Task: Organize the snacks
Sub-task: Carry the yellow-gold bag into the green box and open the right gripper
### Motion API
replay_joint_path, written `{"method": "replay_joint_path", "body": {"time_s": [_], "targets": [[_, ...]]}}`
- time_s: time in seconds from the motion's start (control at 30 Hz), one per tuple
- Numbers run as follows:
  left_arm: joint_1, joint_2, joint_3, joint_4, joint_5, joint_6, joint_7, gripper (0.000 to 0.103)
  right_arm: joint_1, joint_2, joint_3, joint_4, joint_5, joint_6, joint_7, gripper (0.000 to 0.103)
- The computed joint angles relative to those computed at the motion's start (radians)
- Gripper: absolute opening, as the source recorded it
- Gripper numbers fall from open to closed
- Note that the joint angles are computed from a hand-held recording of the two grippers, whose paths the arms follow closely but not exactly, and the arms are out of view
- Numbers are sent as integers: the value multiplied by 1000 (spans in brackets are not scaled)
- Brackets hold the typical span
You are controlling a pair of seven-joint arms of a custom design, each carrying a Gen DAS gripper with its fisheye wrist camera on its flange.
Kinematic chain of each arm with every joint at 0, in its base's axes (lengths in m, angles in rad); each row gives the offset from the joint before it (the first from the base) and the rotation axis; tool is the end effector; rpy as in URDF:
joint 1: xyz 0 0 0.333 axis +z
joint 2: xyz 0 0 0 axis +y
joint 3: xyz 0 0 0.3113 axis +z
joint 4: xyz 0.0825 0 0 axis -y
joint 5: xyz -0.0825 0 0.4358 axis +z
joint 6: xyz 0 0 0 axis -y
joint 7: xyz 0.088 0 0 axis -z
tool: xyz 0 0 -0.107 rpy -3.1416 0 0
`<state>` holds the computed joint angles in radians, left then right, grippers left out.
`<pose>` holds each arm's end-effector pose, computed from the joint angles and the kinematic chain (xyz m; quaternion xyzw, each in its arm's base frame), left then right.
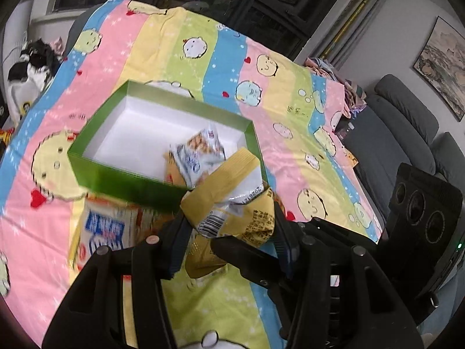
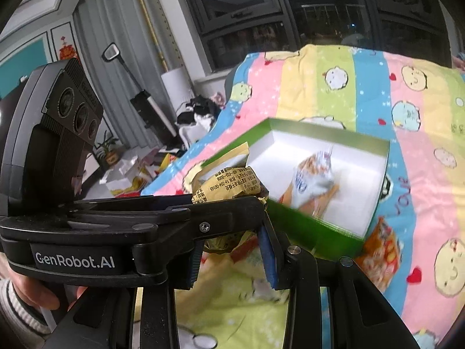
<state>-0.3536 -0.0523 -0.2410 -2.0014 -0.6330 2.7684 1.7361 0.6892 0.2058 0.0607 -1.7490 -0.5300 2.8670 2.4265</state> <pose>0.5406 -0.3379 0.5467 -0.5453 0.7163 -0.4347 0.0249 0.5063 0.5054 0.5317 -0.7228 0.5168 -0.1623 0.4292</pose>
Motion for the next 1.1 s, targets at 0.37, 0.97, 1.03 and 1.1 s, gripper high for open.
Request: {"method": "replay_joint_path", "body": {"time_s": [0.37, 0.97, 1.03, 1.1], "targets": [[70, 164, -34, 190, 116, -36, -53, 51, -22, 134, -22, 176, 125, -19, -138, 37], [164, 370, -88, 409, 250, -155, -195, 52, -18, 380, -54, 513, 375, -219, -350, 37], [161, 380, -86, 421, 271, -165, -215, 53, -14, 386, -59, 525, 376, -236, -350, 37], [152, 386, -76, 430, 309, -166, -251, 57, -8, 390, -70, 532, 368, -247, -339, 37]]}}
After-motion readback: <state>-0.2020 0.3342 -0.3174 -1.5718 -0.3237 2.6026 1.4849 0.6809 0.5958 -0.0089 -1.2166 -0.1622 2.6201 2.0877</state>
